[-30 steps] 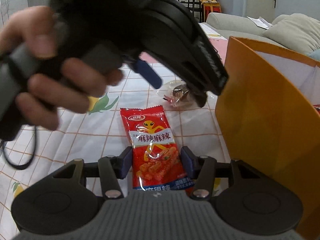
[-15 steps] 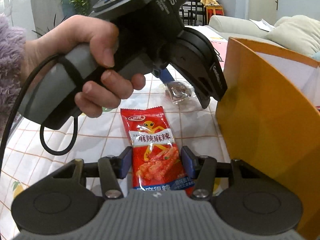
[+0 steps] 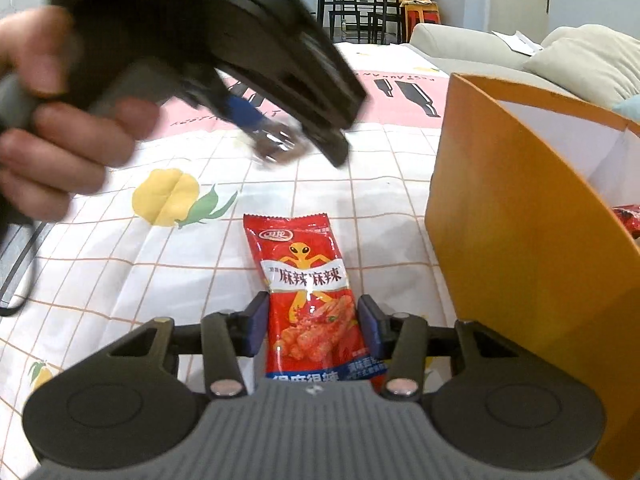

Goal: Organize snacks
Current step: 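Carry both packets over the box and open the right gripper to drop the spicy-strip bag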

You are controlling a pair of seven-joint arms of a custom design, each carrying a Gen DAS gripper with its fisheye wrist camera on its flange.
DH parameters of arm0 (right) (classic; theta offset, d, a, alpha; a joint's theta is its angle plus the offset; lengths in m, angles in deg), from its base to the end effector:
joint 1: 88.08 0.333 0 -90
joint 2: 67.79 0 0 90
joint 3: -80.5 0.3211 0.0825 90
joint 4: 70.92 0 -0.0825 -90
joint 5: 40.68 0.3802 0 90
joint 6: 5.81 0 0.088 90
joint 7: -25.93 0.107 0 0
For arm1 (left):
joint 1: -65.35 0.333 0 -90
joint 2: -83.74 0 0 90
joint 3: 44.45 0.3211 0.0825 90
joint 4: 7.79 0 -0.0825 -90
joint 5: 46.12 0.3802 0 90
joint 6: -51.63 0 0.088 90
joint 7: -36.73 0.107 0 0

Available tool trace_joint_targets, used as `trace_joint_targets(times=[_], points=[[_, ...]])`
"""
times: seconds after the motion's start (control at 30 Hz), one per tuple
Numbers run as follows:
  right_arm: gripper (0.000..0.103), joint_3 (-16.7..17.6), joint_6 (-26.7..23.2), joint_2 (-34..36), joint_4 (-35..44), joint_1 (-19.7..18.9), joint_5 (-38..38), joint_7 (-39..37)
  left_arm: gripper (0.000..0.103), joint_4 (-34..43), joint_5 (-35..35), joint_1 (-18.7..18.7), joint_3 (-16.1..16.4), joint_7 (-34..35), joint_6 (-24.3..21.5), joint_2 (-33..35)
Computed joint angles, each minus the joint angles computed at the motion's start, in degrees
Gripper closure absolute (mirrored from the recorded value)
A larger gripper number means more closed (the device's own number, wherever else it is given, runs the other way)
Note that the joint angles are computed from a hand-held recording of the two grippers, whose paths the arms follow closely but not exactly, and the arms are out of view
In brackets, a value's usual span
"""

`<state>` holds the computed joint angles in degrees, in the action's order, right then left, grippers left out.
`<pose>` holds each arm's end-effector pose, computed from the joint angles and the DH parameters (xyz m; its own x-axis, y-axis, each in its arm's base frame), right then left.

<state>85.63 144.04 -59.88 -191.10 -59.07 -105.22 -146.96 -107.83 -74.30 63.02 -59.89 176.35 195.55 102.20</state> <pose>0.4773 0.3465 0.3939 -0.1665 -0.9828 -0.0801 -0.6915 0.1742 -0.7011 0.6515 -0.1850 0.4495 -0.7363 -0.6727 0.0731 -0.5795 0.5711 -0.5814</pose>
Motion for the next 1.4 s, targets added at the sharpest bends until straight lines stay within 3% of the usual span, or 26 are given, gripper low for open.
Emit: trace_joint_targets(times=[0.3, 0.6, 0.97, 1.13, 1.4], points=[[0.06, 0.9, -0.1, -2.1, -1.2, 0.2, -1.2, 1.7, 0.039, -7.4, -12.5, 2.8, 1.3, 7.2, 0.9, -9.5], [0.06, 2.9, -2.8, -5.8, -1.0, 0.3, -6.7, 1.9, 0.039, -16.1, -24.6, 0.3, 6.1, 11.0, 5.1, -20.1], [0.06, 6.0, -1.8, -19.1, -8.1, -4.5, -14.5, 11.7, 0.039, -19.7, -33.1, -3.9, 11.0, 14.7, 3.0, -28.3], [0.06, 5.6, 0.3, -29.1, -14.7, -7.4, -6.6, 7.0, 0.039, -20.0, -38.6, -5.8, 12.3, 17.6, -2.3, -29.1], [0.06, 4.8, -11.4, -44.8, -24.5, -8.0, 12.6, -11.2, 0.039, -21.5, -41.1, -7.9, 9.8, 18.5, -7.6, -28.3]])
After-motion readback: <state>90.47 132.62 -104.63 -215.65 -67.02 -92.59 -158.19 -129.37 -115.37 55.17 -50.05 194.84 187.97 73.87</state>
